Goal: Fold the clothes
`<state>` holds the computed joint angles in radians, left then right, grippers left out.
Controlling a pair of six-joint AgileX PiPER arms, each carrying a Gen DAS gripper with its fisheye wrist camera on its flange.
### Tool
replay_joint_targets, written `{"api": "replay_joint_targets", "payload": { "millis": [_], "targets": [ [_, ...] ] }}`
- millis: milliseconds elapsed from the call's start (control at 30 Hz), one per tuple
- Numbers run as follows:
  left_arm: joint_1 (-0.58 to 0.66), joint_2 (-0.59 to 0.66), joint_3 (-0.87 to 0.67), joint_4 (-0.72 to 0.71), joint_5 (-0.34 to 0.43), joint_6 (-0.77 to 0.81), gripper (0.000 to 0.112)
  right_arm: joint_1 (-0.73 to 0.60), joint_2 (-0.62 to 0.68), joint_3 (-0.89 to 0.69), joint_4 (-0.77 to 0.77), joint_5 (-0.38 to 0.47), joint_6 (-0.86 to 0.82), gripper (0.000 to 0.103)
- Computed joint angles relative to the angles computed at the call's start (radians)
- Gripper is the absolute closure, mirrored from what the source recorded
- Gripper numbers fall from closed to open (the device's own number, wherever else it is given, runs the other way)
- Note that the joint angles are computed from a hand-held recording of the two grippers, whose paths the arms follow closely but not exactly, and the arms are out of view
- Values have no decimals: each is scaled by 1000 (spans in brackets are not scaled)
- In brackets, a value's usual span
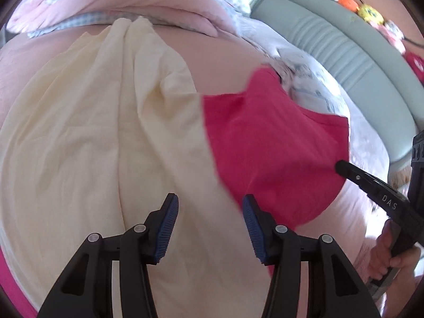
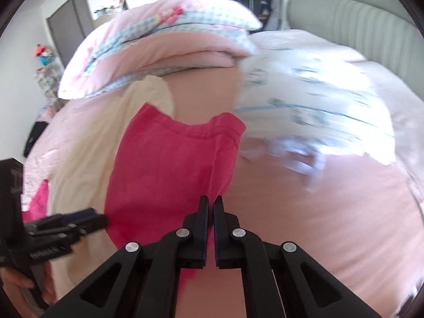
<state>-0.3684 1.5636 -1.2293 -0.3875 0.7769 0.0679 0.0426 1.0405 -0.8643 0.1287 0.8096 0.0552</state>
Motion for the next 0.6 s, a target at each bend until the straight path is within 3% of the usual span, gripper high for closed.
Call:
{"api": "replay_joint_targets", "payload": {
  "millis": [100, 300, 467, 600],
  "targets": [
    [-39, -33, 70, 13, 9, -12, 65, -196, -90, 79, 75, 99, -116, 102],
    [-95, -185, 210, 43, 30, -133, 65, -491, 76, 155, 359, 65, -435, 101],
    [-180, -364, 286, 84, 125, -280, 65, -486, 78, 35, 319, 72, -351, 101],
    [-304, -459, 333, 100, 150, -390, 65, -585, 25, 47, 419, 324, -455, 99]
  ]
}}
